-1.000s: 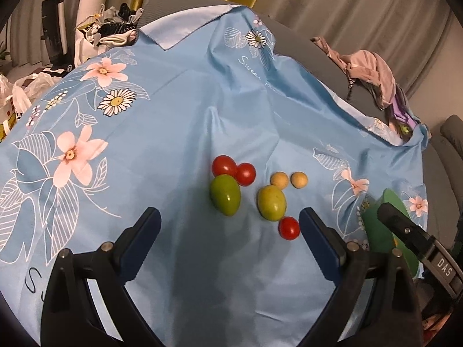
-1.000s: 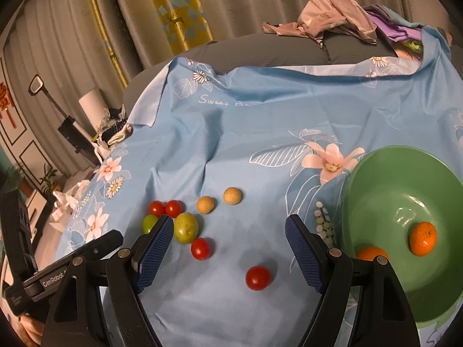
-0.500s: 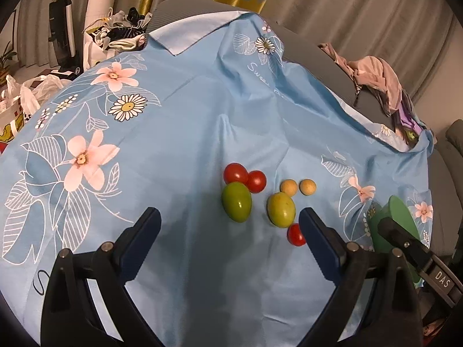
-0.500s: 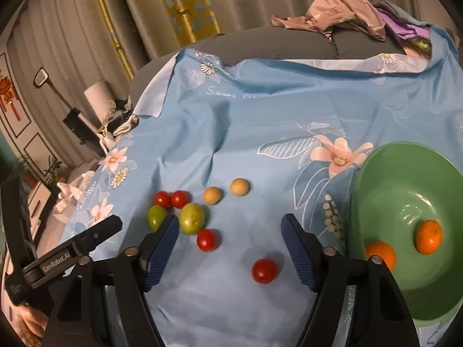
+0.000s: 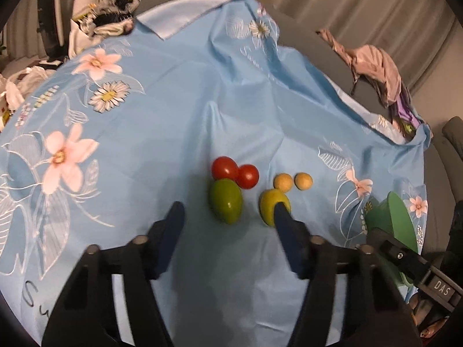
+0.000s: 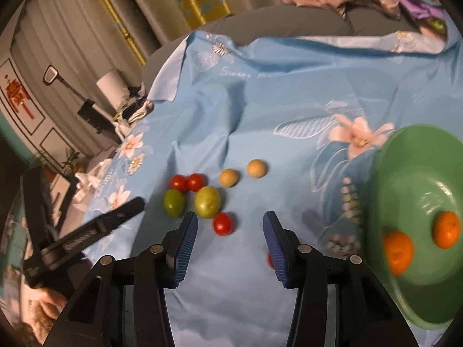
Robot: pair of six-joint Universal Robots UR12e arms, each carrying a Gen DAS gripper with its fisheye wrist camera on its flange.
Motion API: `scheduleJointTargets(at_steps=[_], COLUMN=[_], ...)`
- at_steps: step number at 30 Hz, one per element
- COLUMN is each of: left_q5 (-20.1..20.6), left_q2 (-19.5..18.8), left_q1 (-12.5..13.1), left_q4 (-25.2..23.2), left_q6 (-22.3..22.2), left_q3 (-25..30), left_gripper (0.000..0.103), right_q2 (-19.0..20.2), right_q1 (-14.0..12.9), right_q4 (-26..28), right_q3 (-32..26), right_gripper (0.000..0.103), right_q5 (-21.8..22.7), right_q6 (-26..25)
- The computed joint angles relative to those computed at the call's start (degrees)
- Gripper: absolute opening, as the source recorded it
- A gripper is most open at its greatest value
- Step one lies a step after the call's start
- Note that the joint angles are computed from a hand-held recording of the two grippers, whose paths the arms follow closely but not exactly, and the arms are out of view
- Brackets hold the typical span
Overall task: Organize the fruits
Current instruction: 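Grasp the lemon with the right gripper while the left gripper grasps the green plum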
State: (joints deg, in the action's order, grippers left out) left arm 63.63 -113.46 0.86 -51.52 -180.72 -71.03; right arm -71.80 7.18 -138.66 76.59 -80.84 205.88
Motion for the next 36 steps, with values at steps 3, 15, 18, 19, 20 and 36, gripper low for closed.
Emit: scheduleJointTargets(at_steps=[3,15,18,19,20,36], left_q5=[1.0,4.6,3.5,4.3,5.2,6.3], left_q2=[-1.1,-3.7,-4.1,-4.1,-4.0,-2.4], left_q1=[-0.8,-2.1,-2.0,-2.2,-2.4,-2.7], left_q4=[-2.4,-7.2,-6.8,-6.1,-5.5,-3.9], left_q6=[1.9,5.0,4.6,4.7,5.1,6.2], left_q3=[1.7,4.8,5.0,4.9,4.7,2.3], left_gripper=[0.049,0.046,0.044,0.042,0.042,0.033], right_q2=[2.5,10.0,10.5,10.6,10.7,9.6], right_q1=[-0.5,-0.4,-0.3,-0.4,-0.4,-1.1], right_q4=[2.7,13.7,14.3,14.6,14.8,12.3], right_q3=[-3.5,-13.2,-13.7,-13.7,-13.7,-10.6], right_gripper=[0.049,0.05,0.05,0.05,0.05,0.037], right_q5=[3.7,8.8,8.7,9.1,9.1,11.5], right_q6=[0.6,0.2,-0.4,-0.3,-0.1,2.2])
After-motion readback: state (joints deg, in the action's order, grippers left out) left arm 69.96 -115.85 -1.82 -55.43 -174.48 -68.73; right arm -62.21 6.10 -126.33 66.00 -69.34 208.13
